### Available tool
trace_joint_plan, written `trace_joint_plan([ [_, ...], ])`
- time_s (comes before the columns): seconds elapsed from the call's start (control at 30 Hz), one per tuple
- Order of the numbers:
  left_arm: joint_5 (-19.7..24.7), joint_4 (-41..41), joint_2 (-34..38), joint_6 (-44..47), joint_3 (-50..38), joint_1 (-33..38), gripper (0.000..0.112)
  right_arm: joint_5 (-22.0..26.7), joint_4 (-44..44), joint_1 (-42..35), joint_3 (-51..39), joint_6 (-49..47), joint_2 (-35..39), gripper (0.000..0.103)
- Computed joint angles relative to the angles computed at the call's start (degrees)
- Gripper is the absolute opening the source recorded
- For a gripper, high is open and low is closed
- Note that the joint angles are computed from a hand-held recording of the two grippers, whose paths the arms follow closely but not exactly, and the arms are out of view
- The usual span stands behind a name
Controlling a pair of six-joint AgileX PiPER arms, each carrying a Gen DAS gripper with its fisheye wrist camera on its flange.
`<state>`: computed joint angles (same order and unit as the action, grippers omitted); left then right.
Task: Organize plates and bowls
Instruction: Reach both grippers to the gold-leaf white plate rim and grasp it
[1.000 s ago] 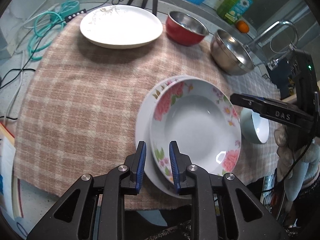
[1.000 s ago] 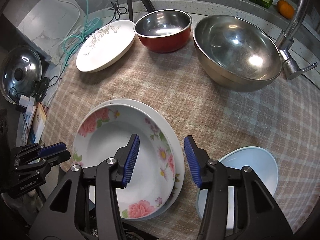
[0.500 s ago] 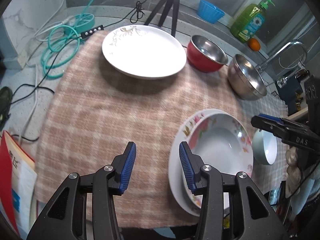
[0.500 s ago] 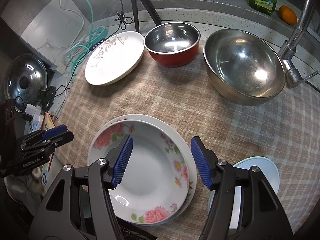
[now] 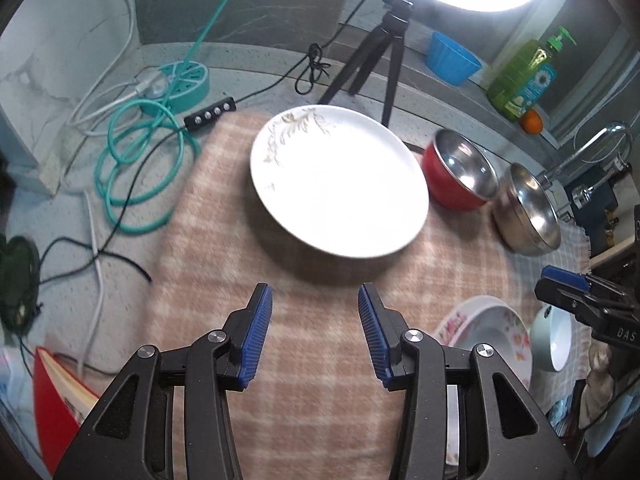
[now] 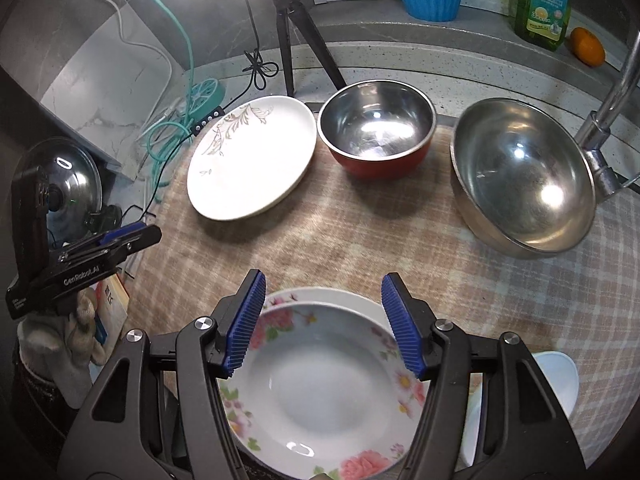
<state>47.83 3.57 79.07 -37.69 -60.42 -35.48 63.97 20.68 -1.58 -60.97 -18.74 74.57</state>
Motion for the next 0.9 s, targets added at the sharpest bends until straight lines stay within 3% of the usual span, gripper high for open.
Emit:
trace_joint_plan([
  [0.33, -1.8, -8.5, 8.2, 18.2, -5.3, 12.7, 0.042, -7.2, -2.3, 8.1, -4.0, 10.5, 9.1, 0.062],
  [0.53, -1.9, -9.6, 15.0, 22.5, -10.5, 15.6, 0.038, -8.4, -3.7, 9.9, -7.8, 14.5, 15.2, 0.044],
  [0.9, -1.3, -13.6, 22.9, 27.1, -16.8, 19.6, 0.028, -9.1, -4.3, 10.4, -12.8, 16.0, 23.3, 0.032],
])
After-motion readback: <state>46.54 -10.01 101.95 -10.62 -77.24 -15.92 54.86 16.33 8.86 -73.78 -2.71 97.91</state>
